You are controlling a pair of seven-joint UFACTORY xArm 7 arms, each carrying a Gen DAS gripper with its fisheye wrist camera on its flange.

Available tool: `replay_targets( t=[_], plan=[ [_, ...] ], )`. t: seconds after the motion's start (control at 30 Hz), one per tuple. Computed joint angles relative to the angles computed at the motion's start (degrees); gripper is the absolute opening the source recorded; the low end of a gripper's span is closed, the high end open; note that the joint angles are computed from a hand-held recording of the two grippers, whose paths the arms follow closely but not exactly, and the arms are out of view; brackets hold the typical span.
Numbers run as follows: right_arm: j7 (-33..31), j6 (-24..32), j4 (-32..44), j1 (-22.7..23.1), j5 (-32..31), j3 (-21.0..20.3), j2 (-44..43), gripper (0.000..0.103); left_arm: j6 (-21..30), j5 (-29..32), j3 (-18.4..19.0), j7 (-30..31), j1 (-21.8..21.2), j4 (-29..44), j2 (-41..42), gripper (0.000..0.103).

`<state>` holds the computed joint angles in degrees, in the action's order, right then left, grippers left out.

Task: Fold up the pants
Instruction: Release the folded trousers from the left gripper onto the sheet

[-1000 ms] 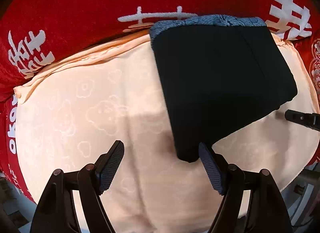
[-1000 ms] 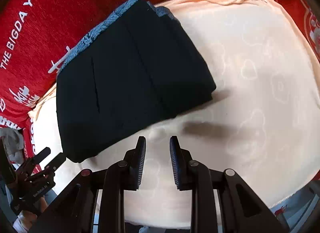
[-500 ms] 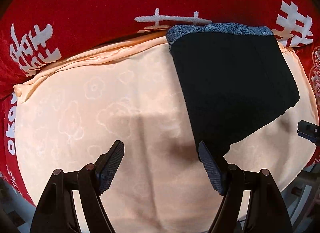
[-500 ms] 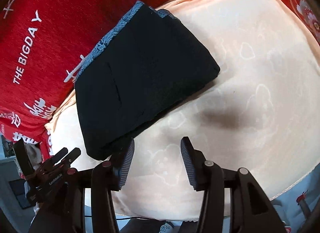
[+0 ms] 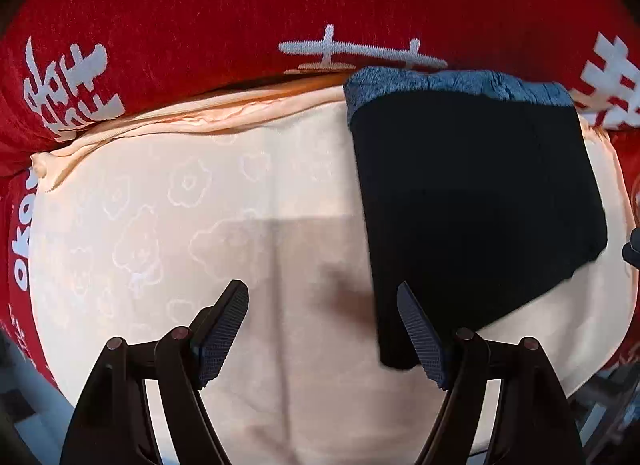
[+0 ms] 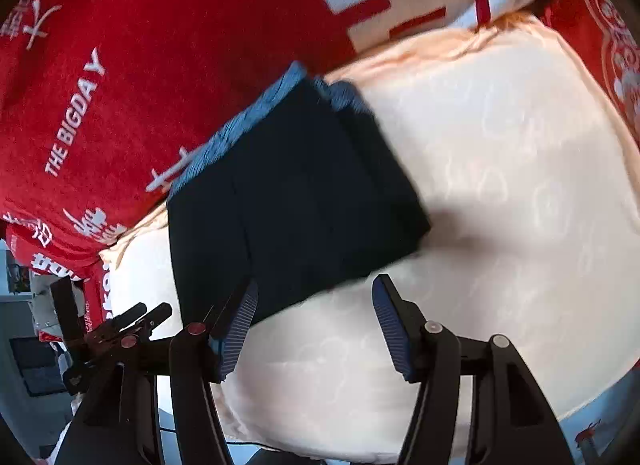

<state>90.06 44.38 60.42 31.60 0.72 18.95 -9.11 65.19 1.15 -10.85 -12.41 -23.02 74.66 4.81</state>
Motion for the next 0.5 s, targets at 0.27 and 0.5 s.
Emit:
replay_targets(
  t=[0.27, 0.5],
  plan=[
    [-10.4, -3.5, -6.7, -1.5, 8.1, -3.5, -3.7, 0.065, 1.4, 3.1, -0.5, -4.5, -2.5, 6.2, 5.6, 0.078],
    [-16.1, -4.7, -9.1, -2.8, 12.1, -4.6, -3.9, 0.065, 0.0, 4.9, 0.6, -5.6, -3.3, 9.7, 8.7, 0.078]
  ],
)
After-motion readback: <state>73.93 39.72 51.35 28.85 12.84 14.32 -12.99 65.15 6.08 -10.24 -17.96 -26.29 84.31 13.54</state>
